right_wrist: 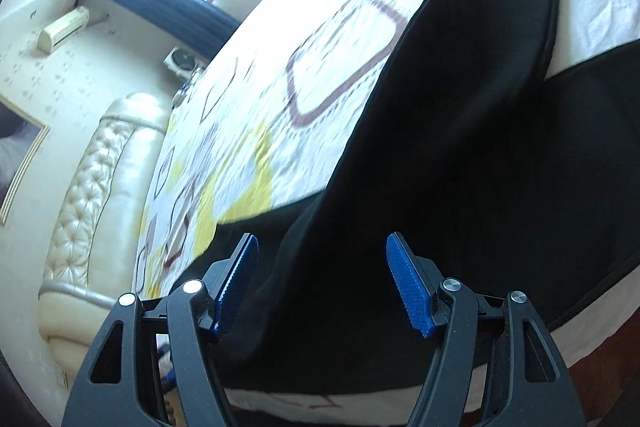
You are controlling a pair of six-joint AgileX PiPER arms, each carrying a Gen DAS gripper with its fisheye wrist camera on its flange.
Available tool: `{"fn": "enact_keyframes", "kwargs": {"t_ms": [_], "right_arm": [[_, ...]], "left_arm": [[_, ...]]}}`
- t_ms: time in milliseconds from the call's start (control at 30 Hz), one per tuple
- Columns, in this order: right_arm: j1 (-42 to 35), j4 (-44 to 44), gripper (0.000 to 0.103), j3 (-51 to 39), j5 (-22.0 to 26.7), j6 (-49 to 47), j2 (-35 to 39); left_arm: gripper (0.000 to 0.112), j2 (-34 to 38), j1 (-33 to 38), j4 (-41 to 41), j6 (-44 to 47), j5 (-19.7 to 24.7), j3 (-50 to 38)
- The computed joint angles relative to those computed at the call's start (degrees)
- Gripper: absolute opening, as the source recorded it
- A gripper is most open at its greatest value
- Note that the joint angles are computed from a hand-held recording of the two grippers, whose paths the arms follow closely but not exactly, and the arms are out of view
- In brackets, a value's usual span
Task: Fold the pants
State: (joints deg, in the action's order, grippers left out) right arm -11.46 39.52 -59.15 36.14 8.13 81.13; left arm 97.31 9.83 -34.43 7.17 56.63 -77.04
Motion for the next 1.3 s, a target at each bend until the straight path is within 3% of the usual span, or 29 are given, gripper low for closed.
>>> {"fn": "enact_keyframes", "kwargs": {"t_ms": [133,233,333,367,400,433,500,600,700,900,1000,1100,1167,1200,1300], "right_arm": [[-2.85,-12.6,0.066,-11.57,1.99,11.33,8.48],[-2.6,-23.89,0.066,-23.92,7.64,21.57,17.85],[-2.82,-27.69,0.066,-34.22,13.35,25.43,26.38],[-3.22,-26.99,0.061,-36.76,15.17,25.28,28.96],[-4.12,-25.89,0.032,-38.08,16.64,24.24,30.82],[-4.23,-26.39,0.016,-38.33,17.13,24.54,31.62],[-5.57,-23.35,0.01,-32.51,12.23,22.14,28.48],[-8.98,-14.51,0.009,-21.88,5.09,11.76,19.72],[-12.99,-6.37,0.008,-8.26,1.6,0.87,7.95],[-26.91,8.12,0.008,11.46,6.78,-17.01,-5.13],[-31.96,12.52,0.01,13.64,11.58,-26.18,-2.61],[-37.5,13.64,0.022,13.66,15.76,-30.2,-6.39],[-43.93,13.65,0.038,11.09,18.59,-33.07,-7.44],[-46.9,12.12,0.048,9.19,18.29,-32.8,-7.25],[-57.09,10.28,0.048,4.83,16.1,-33.8,-3.19]], "left_arm": [[0.086,0.36,-1.77,2.73,-0.15,-0.18,-0.97],[0.088,0.25,-1.53,2.16,0.63,-0.36,-0.47],[0.092,0.37,-0.34,-0.64,2.24,-0.05,0.12],[0.092,0.41,-0.11,-1.27,2.64,-0.02,0.39],[0.093,0.45,0.37,-1.92,3.32,0.18,0.59],[0.093,0.42,0.9,-2.44,4.02,0.47,0.77],[0.093,0.5,1.18,-2.83,4.41,0.82,0.79],[0.094,0.79,1.55,-3.82,4.49,1.16,0.65],[0.094,0.77,2.78,-5.11,5.42,1.69,1.0],[0.094,0.26,3.25,-5.6,5.55,1.65,1.57],[0.094,0.38,3.19,-5.68,5.53,1.59,1.44],[0.095,0.22,3.28,-5.84,5.61,1.62,1.62],[0.095,0.15,3.41,-6.3,5.24,1.48,1.78],[0.097,0.15,3.64,-6.84,5.39,1.43,1.96],[0.1,0.03,3.79,-8.31,5.51,0.71,2.68]]}}
